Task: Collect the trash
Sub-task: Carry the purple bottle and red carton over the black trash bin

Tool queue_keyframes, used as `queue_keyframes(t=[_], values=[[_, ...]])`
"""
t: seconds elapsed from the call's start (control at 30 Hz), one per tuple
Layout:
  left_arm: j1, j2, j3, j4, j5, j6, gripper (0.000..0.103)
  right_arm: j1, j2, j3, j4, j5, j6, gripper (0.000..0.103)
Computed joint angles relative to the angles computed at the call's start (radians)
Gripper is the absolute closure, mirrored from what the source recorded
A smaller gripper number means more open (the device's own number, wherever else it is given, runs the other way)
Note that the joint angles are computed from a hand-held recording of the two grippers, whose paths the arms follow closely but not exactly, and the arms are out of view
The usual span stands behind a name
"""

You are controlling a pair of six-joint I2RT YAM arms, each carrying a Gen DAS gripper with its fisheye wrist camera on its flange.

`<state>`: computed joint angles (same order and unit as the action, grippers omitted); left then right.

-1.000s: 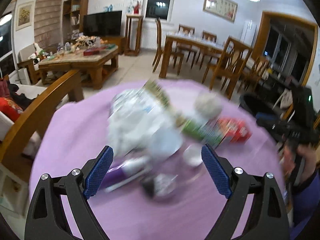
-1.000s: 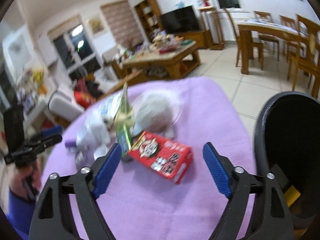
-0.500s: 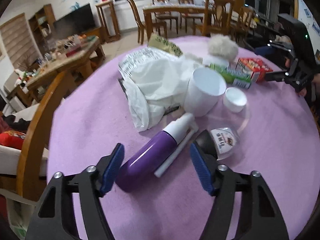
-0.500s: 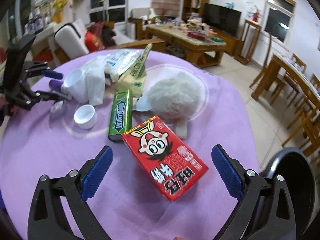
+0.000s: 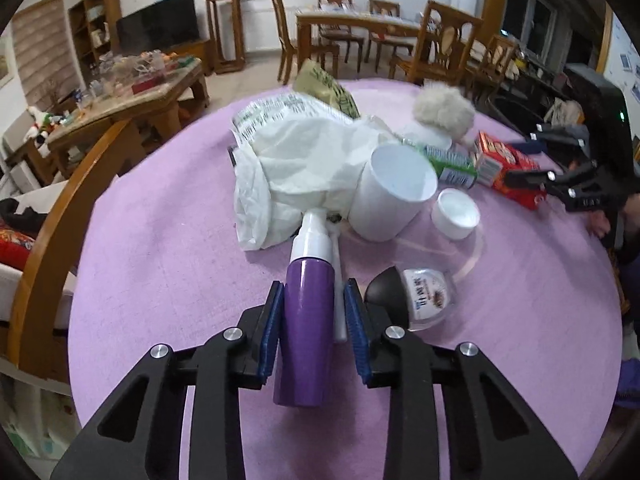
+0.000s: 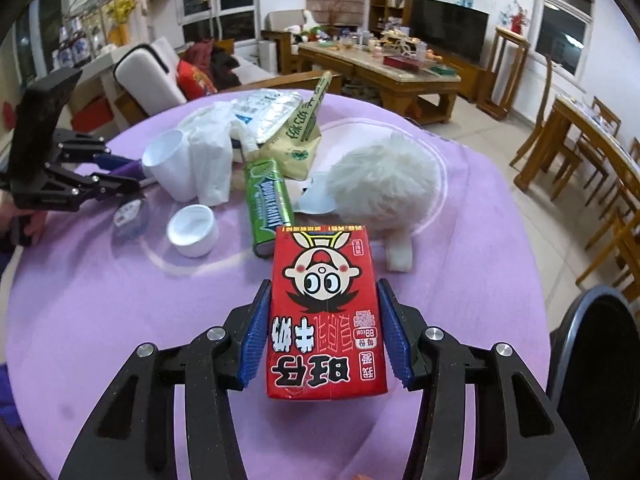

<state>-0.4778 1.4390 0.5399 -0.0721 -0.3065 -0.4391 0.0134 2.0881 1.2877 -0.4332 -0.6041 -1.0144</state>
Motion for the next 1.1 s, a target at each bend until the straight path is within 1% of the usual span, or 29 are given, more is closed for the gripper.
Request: queue_keyframes(t=[0.1, 0.13, 0.17, 0.27, 0.37, 0.5, 0.6, 0.63, 0.67, 0.77, 0.83, 0.97, 1.0, 1.07, 1.1], values=[[-0.034, -0.076, -0.043, 0.018, -0.037, -0.076, 0.073, -0.039, -0.021, 0.007, -0.085, -0.092, 0.014, 0.052], [-0.054, -0.109, -0.055, 0.017, -0.060, -0.108, 0.073, -0.060, -0.030, 0.017, -0.137, -0.140, 0.011, 0.052], [-0.073, -0.135, -0.062, 0.014, -0.081, -0.134, 0.078, -0.074, -0.035, 0.026, -0.176, -0.174, 0.006, 0.052], [-0.153, -0.173, -0.046, -0.005, -0.154, -0.205, 0.078, -0.116, -0.051, 0.063, -0.323, -0.290, -0.019, 0.052], [-0.218, -0.175, 0.007, -0.027, -0.222, -0.234, 0.078, -0.147, -0.069, 0.082, -0.418, -0.362, -0.049, 0.052], [-0.277, -0.146, 0.073, 0.000, -0.279, -0.238, 0.078, -0.191, -0.085, 0.112, -0.531, -0.440, -0.100, 0.052], [-0.299, -0.084, 0.138, 0.053, -0.287, -0.217, 0.078, -0.246, -0.073, 0.161, -0.635, -0.485, -0.162, 0.052], [-0.304, -0.049, 0.173, 0.074, -0.284, -0.203, 0.078, -0.271, -0.050, 0.206, -0.699, -0.502, -0.197, 0.052], [-0.306, -0.028, 0.193, 0.087, -0.280, -0.193, 0.078, -0.289, -0.039, 0.230, -0.725, -0.512, -0.208, 0.052], [-0.311, 0.084, 0.309, 0.123, -0.255, -0.150, 0.078, -0.344, -0.018, 0.290, -0.771, -0.541, -0.208, 0.052], [-0.315, 0.154, 0.380, 0.141, -0.233, -0.129, 0.078, -0.387, 0.025, 0.368, -0.820, -0.562, -0.213, 0.052], [-0.320, 0.304, 0.540, 0.165, -0.179, -0.082, 0.078, -0.475, 0.141, 0.558, -0.911, -0.595, -0.208, 0.052], [-0.318, 0.336, 0.576, 0.169, -0.165, -0.072, 0.078, -0.496, 0.161, 0.587, -0.923, -0.600, -0.210, 0.052], [-0.316, 0.417, 0.676, 0.160, -0.130, -0.048, 0.078, -0.535, 0.215, 0.679, -0.924, -0.615, -0.164, 0.052], [-0.318, 0.455, 0.725, 0.151, -0.120, -0.040, 0.078, -0.553, 0.255, 0.744, -0.950, -0.621, -0.157, 0.052]])
